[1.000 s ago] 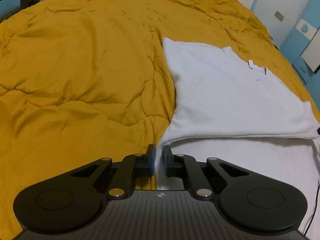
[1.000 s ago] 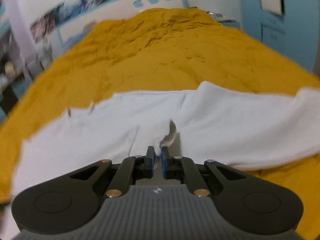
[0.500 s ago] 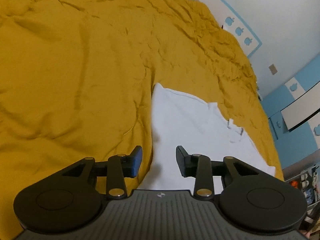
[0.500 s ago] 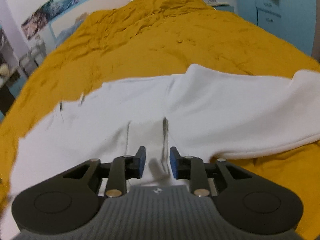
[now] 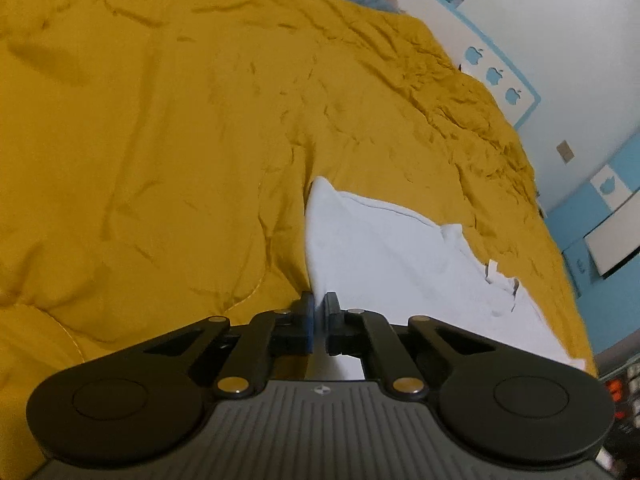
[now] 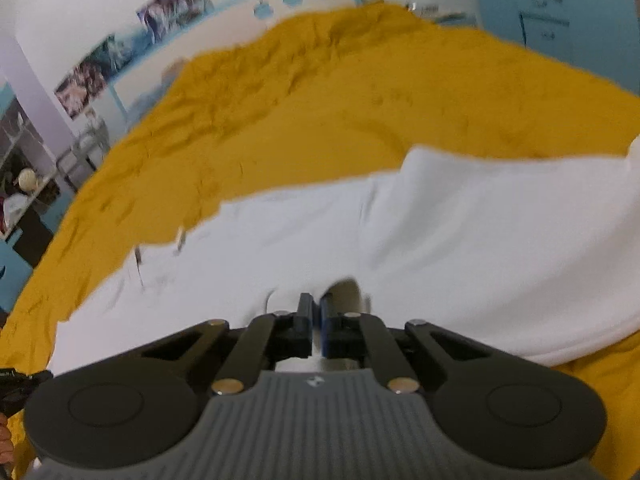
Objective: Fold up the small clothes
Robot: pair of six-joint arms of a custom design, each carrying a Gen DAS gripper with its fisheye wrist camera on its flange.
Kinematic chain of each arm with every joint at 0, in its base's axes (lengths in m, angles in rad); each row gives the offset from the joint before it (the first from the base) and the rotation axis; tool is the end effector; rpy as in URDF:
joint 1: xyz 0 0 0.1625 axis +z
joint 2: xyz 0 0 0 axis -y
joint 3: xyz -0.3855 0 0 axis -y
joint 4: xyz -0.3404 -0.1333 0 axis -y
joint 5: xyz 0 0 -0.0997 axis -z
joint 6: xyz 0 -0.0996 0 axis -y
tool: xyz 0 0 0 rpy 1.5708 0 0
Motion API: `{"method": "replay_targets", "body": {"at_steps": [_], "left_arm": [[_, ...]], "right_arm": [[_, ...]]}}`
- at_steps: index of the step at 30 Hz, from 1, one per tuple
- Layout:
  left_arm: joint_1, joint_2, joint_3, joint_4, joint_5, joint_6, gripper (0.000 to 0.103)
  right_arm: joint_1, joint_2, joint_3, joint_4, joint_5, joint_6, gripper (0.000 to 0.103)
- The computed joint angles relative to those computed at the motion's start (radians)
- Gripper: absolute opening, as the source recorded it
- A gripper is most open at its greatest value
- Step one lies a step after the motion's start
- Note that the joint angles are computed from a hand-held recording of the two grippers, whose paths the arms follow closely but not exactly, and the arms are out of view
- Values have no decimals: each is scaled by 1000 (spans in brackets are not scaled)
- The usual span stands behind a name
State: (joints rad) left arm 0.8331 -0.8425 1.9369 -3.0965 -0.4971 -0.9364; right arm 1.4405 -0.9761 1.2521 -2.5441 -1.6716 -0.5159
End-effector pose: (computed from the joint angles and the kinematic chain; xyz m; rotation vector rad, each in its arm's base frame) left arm -0.1884 -0.5357 0.1462 -0.5377 2.3071 -1.3829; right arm 0.0334 -0.6938 0.3771 0.4673 -2.6514 0.8847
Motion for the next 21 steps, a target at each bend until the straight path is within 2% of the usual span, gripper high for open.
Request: {"method": "replay_targets", "body": {"at_steps": [3,5,9,12,13,15,17,19,21], "left_arm": [[7,4,-42,168,18,-13,5],[8,10,-59,235,33,-52,5],[-13,-24,-70,422,61,-149,11],[-41,-73,-69,598,79,-252,11],[-48,-80,-72,625,84,-262,11],[-70,-98,-51,611,89,-261,11],[-92,-103,-42,608,85,-274,11],[-113,-95,-56,672,83,-316,11],[-134,-82,-81,790,84,-378,11]], "right_arm": [[1,8,-17,14,-53,5,0],[0,24,-29,28,-105,-5,0],[-4,18,-36,37,-99,16,0],[6,6,-27,-4,-144,-41,0],[-1,-10,-27,11,-131,-40,0],[-11,-33,-37,47,-112,-22,5],[-23,-60,-52,106,-78,-8,5],[-30,-82,-56,159,-41,-2,5],[-27,-96,-38,176,-23,-21,6]]}}
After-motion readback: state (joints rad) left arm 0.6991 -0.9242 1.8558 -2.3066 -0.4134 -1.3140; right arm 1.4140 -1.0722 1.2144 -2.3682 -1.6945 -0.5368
